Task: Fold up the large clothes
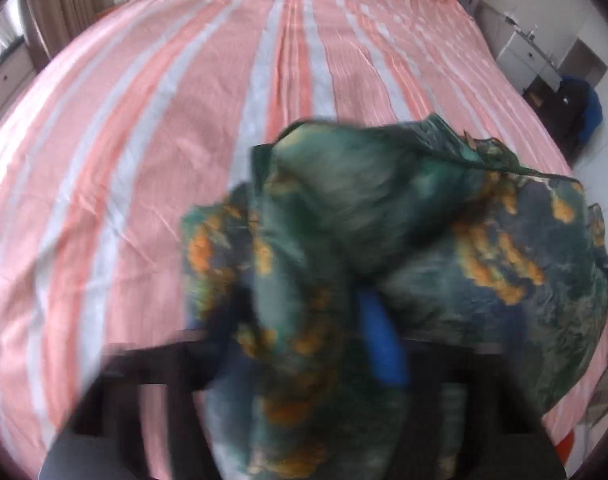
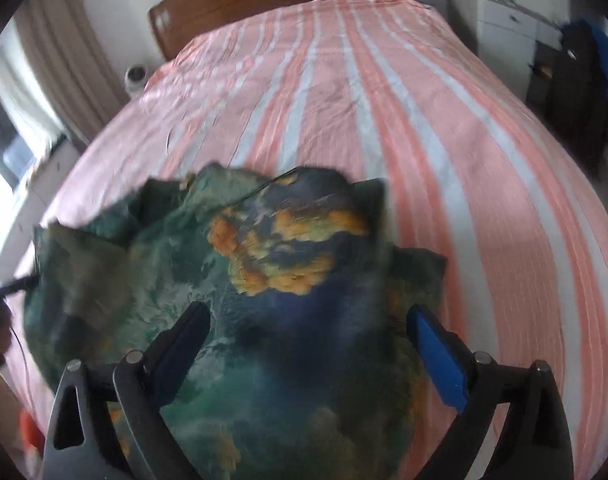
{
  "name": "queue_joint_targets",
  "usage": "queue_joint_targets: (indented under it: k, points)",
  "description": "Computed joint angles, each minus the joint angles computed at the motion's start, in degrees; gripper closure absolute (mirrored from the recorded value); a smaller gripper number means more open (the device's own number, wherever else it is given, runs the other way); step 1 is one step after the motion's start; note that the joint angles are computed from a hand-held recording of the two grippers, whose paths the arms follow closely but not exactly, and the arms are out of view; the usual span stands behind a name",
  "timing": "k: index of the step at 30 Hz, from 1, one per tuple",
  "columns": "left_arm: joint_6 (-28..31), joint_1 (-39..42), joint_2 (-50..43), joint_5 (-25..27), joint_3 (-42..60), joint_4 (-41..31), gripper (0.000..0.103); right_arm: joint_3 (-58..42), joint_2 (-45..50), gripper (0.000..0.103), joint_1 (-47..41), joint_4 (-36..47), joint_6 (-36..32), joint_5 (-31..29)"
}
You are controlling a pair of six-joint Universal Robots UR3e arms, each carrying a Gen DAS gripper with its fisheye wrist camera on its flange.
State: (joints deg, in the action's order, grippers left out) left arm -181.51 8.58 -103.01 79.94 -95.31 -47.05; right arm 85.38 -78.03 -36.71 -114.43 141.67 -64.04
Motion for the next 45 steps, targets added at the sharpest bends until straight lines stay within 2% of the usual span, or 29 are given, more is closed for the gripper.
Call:
queue_joint_targets:
  k: [1,3,5,7,10,12,15,17,18,20,22,24,25,28,29,30,31,32,34,35,36,38,41,43,45]
  points:
    - [-1.60,-1.03,0.50,1.72,-0.06,0.07,0.093,2.73,-0.21,0.053,2.34,-5.28,1.58,-3.58]
    - [-1.90,-2.13,4.66,4.31,-2.12,1.51,0.095,8.92,-2.98,0.088,4.97,-14.95,4.16,-8.73]
    - [-0.72,-1.32,10.28,4.07,-3.86,1.25,0.096,13.61,-8.37,0.088,3.82,-19.21,3.74,-7.78]
    - [0.12,0.29,13.79,1.78,-3.35,1.42,0.096,15.16,-13.27,0.089,1.03,-21.27,2.23,-3.55]
    - [-1.48,-2.12,10.01,6.01,1.41,6.88,0.096,13.12,-15.29,0.090,-1.12,-24.87,4.10,2.10]
    - [-4.05,-3.64,4.43,8.81,5.44,11.61,0.096,11.89,-13.66,0.090,0.39,-30.26,7.40,1.44]
    - [-5.95,-4.75,-5.38,12.19,10.68,15.85,0.095,7.23,-5.31,0.090,5.34,-37.39,13.48,-4.05]
    - [-4.61,-5.87,-13.37,15.11,14.60,14.89,0.095,4.44,2.85,0.090,9.28,-41.50,14.42,-10.22]
    - [-4.05,-5.74,-15.71,15.30,14.43,15.25,0.093,4.58,5.32,0.090,10.64,-42.95,13.98,-12.42]
    - [-3.55,-4.38,-18.15,13.35,9.40,20.55,0.091,4.30,13.42,0.090,13.36,-44.73,10.95,-17.92]
    - [-4.09,-3.14,-17.64,10.80,2.43,30.30,0.091,7.79,17.27,0.089,13.10,-47.31,10.79,-17.68]
    - [-4.12,-2.14,-17.55,9.25,-0.04,34.13,0.087,12.95,17.20,0.088,12.76,-55.75,11.48,-17.37]
    - [-4.47,-1.32,-17.53,8.07,-0.84,35.14,0.086,13.51,17.12,0.086,12.25,-56.70,11.93,-16.59]
    - [-4.87,0.68,-16.69,4.89,-2.15,35.69,0.078,12.50,16.89,0.081,9.80,-52.77,12.98,-12.63]
    - [-5.27,0.99,-16.85,4.95,-2.08,35.75,0.064,12.82,16.45,0.080,8.68,-51.98,12.88,-11.30]
    - [-6.14,1.37,-15.94,5.36,-2.58,35.09,0.044,12.74,16.33,0.077,8.01,-51.29,13.10,-10.34]
    - [-7.13,2.09,-14.24,5.51,-3.07,33.13,0.032,12.53,15.94,0.071,7.85,-50.46,13.80,-10.09]
    - [-8.22,1.75,-12.88,5.95,-2.77,31.03,0.013,11.29,16.54,0.067,8.04,-49.77,14.76,-10.24]
    - [-8.94,2.95,-7.88,6.18,-5.06,28.32,0.011,10.37,15.74,0.044,6.04,-46.75,17.07,-8.60]
    - [-9.14,2.83,-5.81,7.15,-6.10,27.68,0.011,9.34,16.00,0.039,5.53,-44.95,18.22,-7.35]
    - [-8.51,2.37,-2.61,8.46,-7.40,26.93,0.011,7.77,15.31,0.034,3.13,-40.07,18.38,-3.05]
    - [-6.26,0.58,0.73,9.65,-7.84,26.30,0.011,6.18,12.99,0.031,0.05,-34.66,17.91,1.56]
    - [-3.18,-5.31,3.17,9.57,-4.04,21.98,0.010,10.93,5.68,0.029,-4.56,-36.53,19.08,7.80]
    - [-3.05,-11.20,-0.96,10.05,4.50,17.83,0.009,15.14,-0.82,0.027,-8.12,-35.18,16.91,13.42]
    - [-3.69,-16.93,-7.29,11.68,14.34,14.32,0.009,19.68,-8.31,0.026,-11.95,-28.82,11.64,19.91]
